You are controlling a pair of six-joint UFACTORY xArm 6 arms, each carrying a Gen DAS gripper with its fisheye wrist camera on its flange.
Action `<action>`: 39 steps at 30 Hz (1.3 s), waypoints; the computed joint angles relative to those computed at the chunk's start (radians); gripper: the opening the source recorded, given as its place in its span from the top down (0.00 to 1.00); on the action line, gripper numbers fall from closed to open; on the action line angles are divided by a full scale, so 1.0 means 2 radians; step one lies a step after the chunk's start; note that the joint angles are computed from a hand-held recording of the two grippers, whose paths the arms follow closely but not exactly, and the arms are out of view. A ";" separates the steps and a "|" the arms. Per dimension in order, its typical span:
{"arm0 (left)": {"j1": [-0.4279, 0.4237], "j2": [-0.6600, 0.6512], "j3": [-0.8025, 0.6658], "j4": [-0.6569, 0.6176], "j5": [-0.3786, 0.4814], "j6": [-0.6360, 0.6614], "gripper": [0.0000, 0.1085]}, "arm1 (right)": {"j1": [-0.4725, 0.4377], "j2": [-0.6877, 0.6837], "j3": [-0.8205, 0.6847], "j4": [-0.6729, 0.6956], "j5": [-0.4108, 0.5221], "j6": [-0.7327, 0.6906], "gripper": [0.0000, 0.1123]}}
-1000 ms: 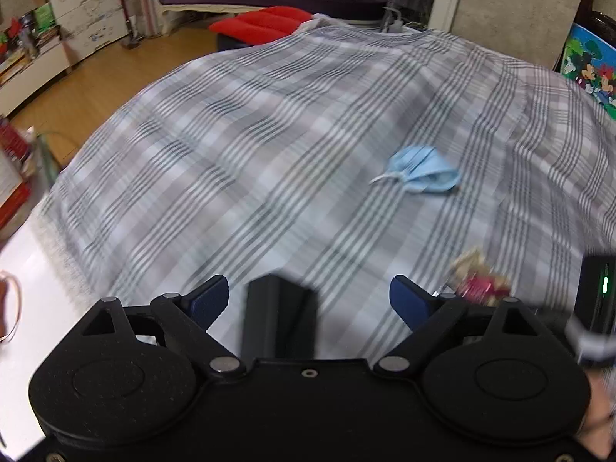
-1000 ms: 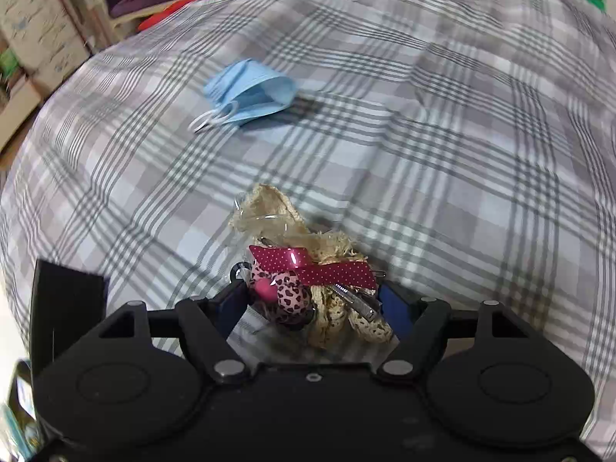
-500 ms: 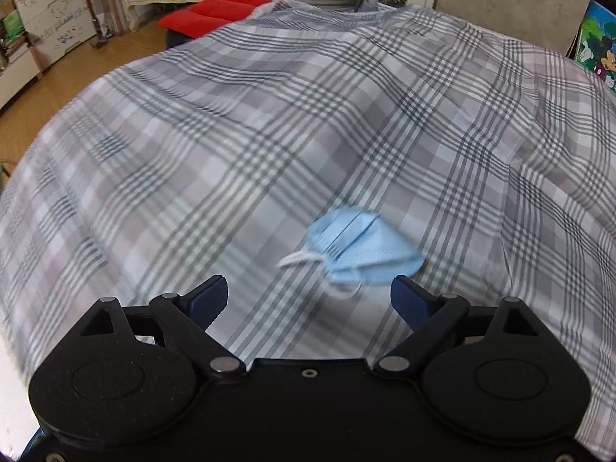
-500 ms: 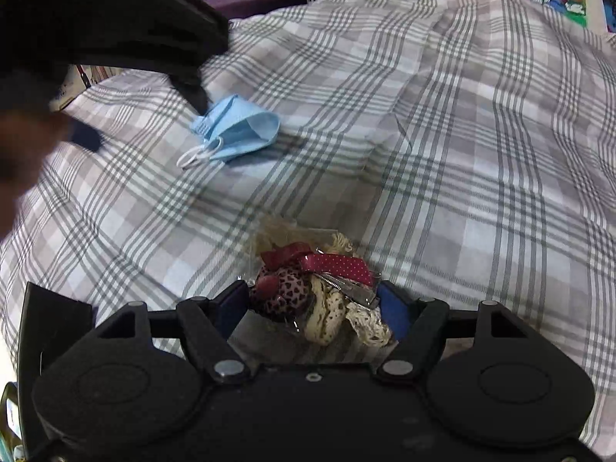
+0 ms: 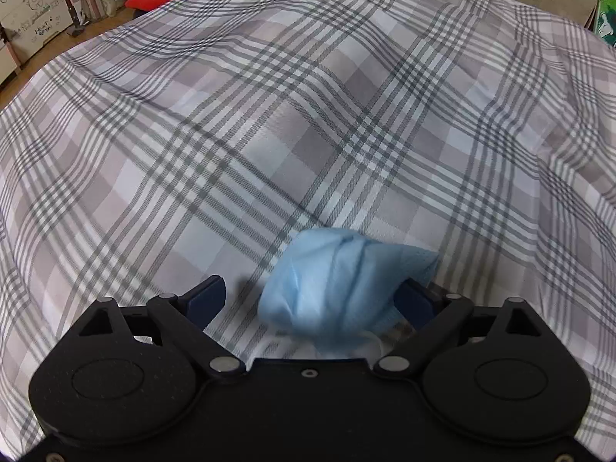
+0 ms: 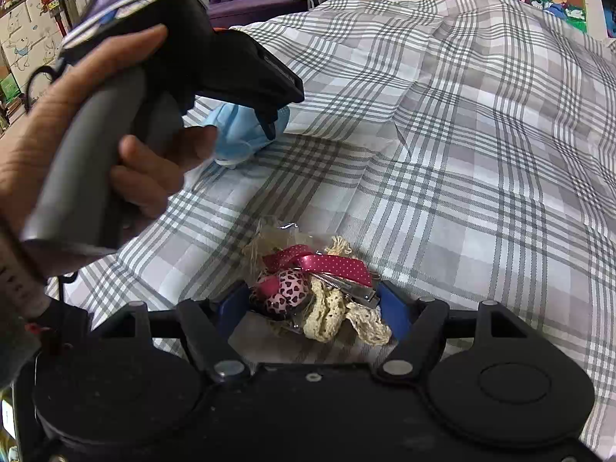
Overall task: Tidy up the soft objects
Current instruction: 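Grasp the blue face mask with the left tool while the right tool grasps the pink-ribboned accessory bag, then carry the blue mask and accessory bag over the gold tray with both tools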
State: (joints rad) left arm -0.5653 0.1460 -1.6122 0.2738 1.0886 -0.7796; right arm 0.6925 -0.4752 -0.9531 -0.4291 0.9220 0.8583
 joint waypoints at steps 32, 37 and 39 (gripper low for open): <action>0.015 -0.153 0.078 -0.054 0.035 -0.011 0.50 | -0.002 -0.008 0.012 -0.022 -0.017 0.020 0.38; 0.008 -0.223 0.112 -0.039 0.084 -0.015 0.50 | 0.002 -0.005 0.010 -0.030 -0.014 0.023 0.38; 0.005 -0.259 0.133 -0.035 0.106 -0.022 0.50 | 0.005 -0.004 0.009 -0.035 -0.011 0.025 0.38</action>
